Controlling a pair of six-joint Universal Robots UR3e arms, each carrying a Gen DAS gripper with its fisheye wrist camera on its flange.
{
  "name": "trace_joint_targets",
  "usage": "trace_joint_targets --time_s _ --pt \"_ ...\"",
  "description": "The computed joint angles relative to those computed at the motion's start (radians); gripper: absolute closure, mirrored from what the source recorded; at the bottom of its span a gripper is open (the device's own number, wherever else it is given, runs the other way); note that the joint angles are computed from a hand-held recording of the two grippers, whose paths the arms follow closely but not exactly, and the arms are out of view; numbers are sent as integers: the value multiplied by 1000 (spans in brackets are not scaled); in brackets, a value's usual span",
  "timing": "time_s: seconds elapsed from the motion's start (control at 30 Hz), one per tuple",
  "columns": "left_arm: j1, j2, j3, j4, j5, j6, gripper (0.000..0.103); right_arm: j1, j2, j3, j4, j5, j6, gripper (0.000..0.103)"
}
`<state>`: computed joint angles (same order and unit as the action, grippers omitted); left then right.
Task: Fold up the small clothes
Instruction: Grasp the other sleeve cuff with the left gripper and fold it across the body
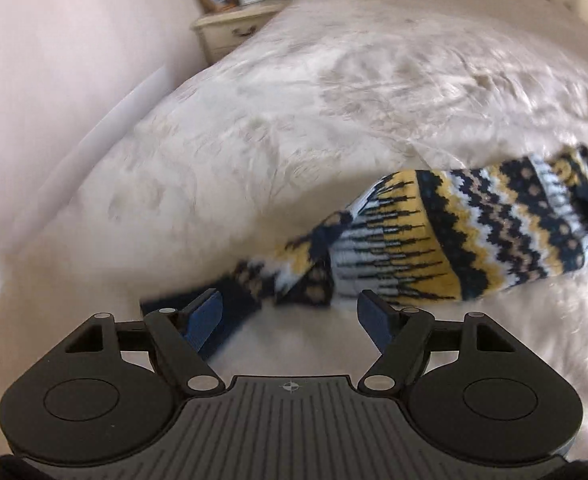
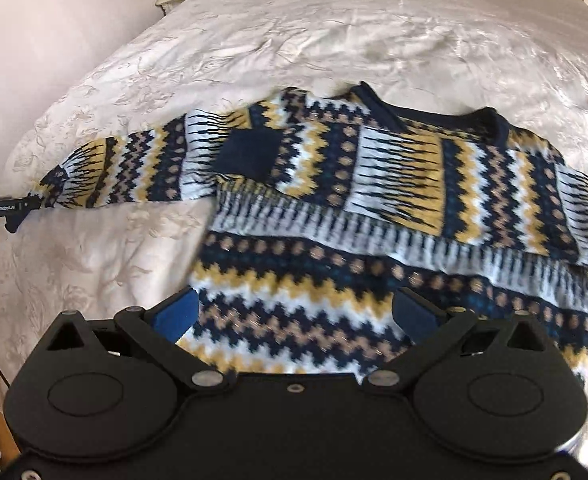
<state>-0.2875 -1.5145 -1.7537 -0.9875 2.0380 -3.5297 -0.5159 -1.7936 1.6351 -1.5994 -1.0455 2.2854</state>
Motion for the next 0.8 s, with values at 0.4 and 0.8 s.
trace_joint_targets --time_s 0.4,0.8 --pt "194 -159 99 128 -74 319 30 135 89 -34 -106 -56 155 1" --pt "394 35 -12 142 -340 21 30 224 184 -123 -140 -61 204 1"
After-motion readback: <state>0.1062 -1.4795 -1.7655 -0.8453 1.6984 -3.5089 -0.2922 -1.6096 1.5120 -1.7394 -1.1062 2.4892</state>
